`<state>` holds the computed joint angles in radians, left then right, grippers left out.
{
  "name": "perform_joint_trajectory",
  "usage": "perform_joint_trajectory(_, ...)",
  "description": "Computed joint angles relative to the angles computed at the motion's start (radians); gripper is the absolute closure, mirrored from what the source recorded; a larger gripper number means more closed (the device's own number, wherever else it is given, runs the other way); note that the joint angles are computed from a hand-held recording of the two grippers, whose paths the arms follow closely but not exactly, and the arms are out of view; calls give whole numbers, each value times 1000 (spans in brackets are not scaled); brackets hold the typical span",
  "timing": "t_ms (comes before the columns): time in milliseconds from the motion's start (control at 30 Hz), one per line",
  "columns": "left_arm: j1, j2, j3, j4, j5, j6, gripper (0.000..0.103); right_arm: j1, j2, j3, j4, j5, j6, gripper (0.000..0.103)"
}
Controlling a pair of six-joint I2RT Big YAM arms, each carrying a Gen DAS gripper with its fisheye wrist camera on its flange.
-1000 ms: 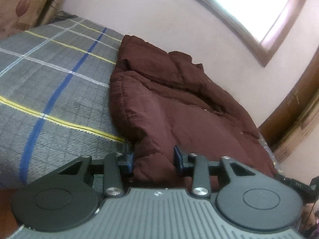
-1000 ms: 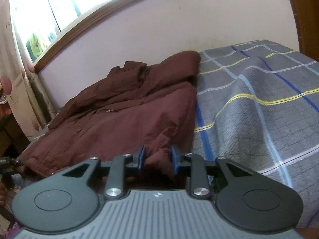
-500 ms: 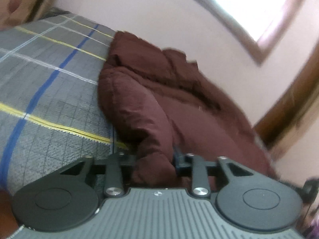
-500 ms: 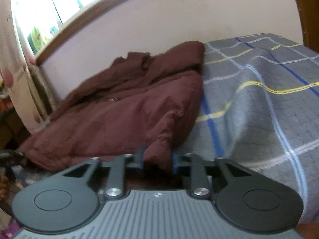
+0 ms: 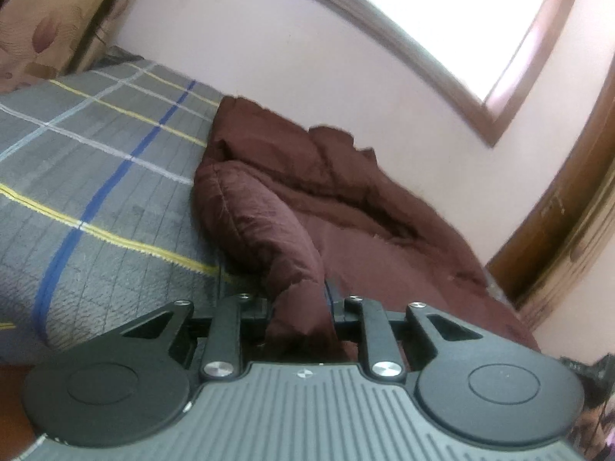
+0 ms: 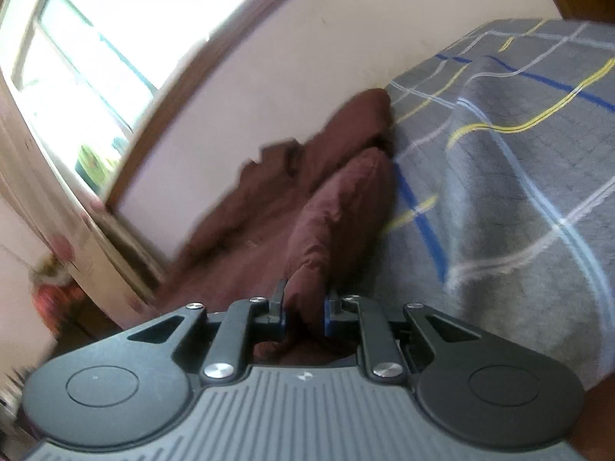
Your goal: Fold large clothes
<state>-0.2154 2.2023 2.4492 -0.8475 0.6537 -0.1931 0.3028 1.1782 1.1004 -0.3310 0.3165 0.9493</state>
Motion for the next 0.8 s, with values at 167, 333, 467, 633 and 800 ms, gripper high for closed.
perform_joint_trajectory(167, -7, 78, 126, -100, -5, -7, 25, -30, 24, 9, -19, -43, 43, 58)
perform_joint_trajectory(333, -20, 84, 129, -81, 5, -9, 73, -36, 87, 61, -20, -70, 8, 80)
perform_joint_trajectory(467, -3, -23, -39, 63, 28, -82, 80, -24, 47, 19, 61, -83, 41, 86)
perform_joint_trajectory(633, 13, -142, -190, 245, 90, -168, 81, 24, -34, -26, 163, -84, 84, 87)
perform_joint_trajectory(800, -1, -173, -202, 406, 61, -300, 81, 29, -60, -50, 347, -91, 134, 87)
